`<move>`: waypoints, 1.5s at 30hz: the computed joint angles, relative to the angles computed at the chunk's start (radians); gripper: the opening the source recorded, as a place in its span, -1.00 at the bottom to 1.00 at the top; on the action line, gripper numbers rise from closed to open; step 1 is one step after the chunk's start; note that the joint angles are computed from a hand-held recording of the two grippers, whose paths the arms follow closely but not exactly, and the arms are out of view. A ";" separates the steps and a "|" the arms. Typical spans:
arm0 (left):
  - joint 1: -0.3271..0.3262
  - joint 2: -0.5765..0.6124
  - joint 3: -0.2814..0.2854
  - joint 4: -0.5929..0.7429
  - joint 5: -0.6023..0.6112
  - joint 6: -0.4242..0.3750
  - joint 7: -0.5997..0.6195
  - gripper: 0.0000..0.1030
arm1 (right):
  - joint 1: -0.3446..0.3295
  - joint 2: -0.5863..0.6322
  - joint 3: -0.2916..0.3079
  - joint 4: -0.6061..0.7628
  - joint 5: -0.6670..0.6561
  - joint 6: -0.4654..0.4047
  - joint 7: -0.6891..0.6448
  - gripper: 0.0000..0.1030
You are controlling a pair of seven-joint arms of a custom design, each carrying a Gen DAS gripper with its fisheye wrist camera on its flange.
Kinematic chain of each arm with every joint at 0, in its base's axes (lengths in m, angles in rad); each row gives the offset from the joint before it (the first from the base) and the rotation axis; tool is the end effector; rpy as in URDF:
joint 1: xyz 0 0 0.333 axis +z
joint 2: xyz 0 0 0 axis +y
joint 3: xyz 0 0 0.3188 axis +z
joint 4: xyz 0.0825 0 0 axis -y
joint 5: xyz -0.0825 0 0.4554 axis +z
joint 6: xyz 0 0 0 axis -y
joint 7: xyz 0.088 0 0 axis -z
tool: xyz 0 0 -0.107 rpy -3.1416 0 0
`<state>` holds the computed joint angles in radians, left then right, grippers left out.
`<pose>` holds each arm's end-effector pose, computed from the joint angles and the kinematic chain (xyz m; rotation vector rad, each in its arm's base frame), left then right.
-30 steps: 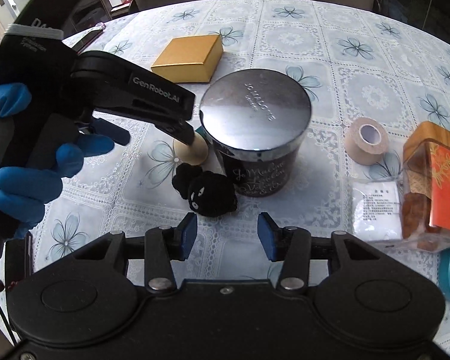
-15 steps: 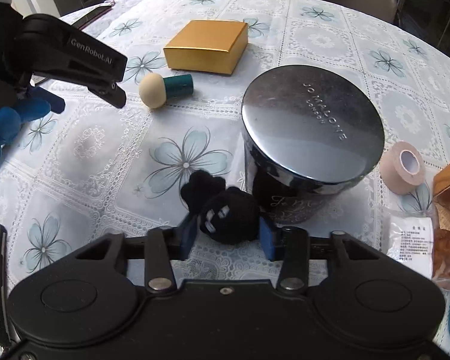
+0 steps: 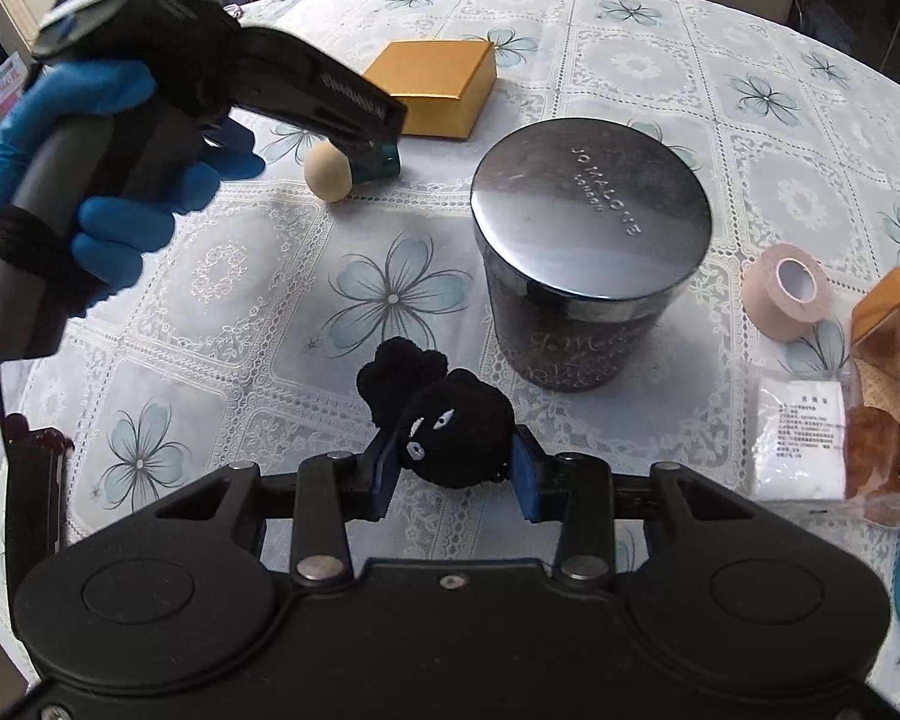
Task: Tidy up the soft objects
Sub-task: 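Grasp the black plush keychain with the right gripper while the left gripper grasps the beige sponge, then carry the sponge in the left gripper while the right gripper carries the keychain to the tray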
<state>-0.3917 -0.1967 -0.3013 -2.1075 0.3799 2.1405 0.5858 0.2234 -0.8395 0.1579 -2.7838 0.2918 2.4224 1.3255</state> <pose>0.4582 -0.3685 0.5019 -2.0466 1.8162 -0.3250 0.3734 0.1448 0.4601 -2.2626 1.4521 -0.3157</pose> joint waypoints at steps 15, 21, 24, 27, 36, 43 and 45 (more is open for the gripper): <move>0.004 -0.037 0.034 -0.051 -0.174 0.095 0.006 -0.40 | 0.008 -0.058 -0.037 0.011 0.039 -0.020 -0.074 -0.20; 0.001 -0.086 0.024 -0.048 -0.168 0.051 -0.040 -0.40 | 0.009 -0.078 -0.048 0.018 0.068 -0.010 -0.107 -0.20; -0.007 -0.113 0.020 -0.040 -0.175 0.019 -0.067 -0.40 | 0.005 -0.084 -0.054 0.021 0.082 0.006 -0.121 -0.20; -0.017 -0.138 0.010 -0.026 -0.173 -0.011 -0.101 -0.40 | -0.003 -0.083 -0.062 0.026 0.095 0.022 -0.135 -0.20; -0.056 -0.102 -0.047 0.117 -0.120 -0.130 -0.200 -0.39 | -0.077 -0.087 -0.122 0.045 0.124 0.045 -0.179 -0.20; -0.110 0.068 -0.121 0.339 -0.012 -0.239 -0.310 -0.39 | -0.185 -0.098 -0.207 0.060 0.144 0.012 -0.238 -0.20; -0.138 0.137 -0.134 0.419 0.018 -0.265 -0.339 -0.38 | -0.227 -0.093 -0.242 0.074 0.145 -0.013 -0.268 -0.20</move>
